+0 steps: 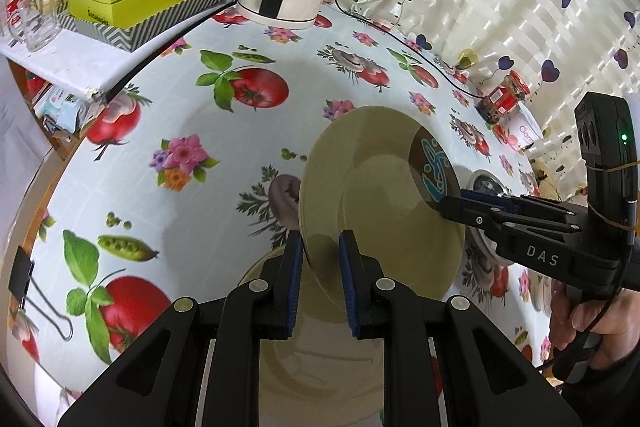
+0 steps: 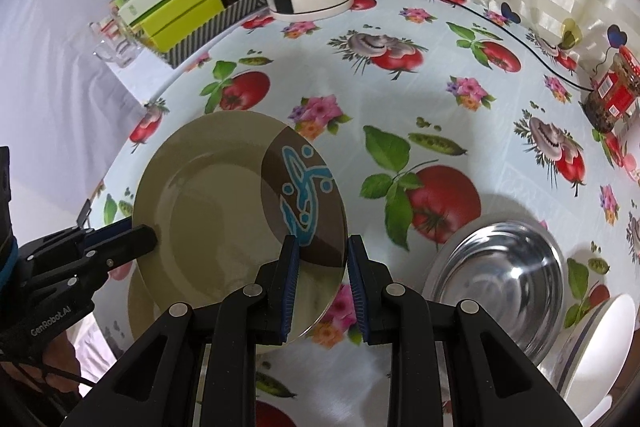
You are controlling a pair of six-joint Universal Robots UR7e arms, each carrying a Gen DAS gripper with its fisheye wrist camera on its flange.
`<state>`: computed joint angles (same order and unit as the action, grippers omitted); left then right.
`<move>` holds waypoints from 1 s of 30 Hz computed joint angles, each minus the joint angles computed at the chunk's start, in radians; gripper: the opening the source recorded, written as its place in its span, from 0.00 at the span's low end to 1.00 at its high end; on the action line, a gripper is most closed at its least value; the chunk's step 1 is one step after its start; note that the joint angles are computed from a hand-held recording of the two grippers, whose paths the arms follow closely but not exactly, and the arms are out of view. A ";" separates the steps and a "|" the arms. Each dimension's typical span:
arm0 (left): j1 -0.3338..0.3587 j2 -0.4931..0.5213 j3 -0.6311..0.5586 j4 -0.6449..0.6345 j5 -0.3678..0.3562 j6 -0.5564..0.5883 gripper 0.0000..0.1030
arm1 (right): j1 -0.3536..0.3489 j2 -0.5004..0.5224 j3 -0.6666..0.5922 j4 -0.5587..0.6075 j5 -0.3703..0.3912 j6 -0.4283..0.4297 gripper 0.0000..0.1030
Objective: Organize plates and bowls
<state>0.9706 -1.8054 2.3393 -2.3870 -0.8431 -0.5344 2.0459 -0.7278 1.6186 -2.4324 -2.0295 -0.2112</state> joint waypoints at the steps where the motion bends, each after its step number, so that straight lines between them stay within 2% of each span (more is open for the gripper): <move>1: -0.003 -0.007 0.004 0.006 0.002 -0.005 0.19 | 0.002 -0.003 0.007 -0.002 0.001 0.002 0.23; 17: -0.046 -0.137 0.069 0.138 0.014 -0.091 0.19 | 0.024 -0.035 0.102 -0.010 0.002 0.033 0.23; 30: -0.048 -0.188 0.095 0.210 0.010 -0.142 0.19 | 0.033 -0.037 0.132 -0.005 0.003 0.038 0.23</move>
<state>0.9222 -1.9936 2.4343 -2.1773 -0.8332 -0.6759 2.0788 -0.7649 1.7511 -2.4369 -2.0261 -0.1736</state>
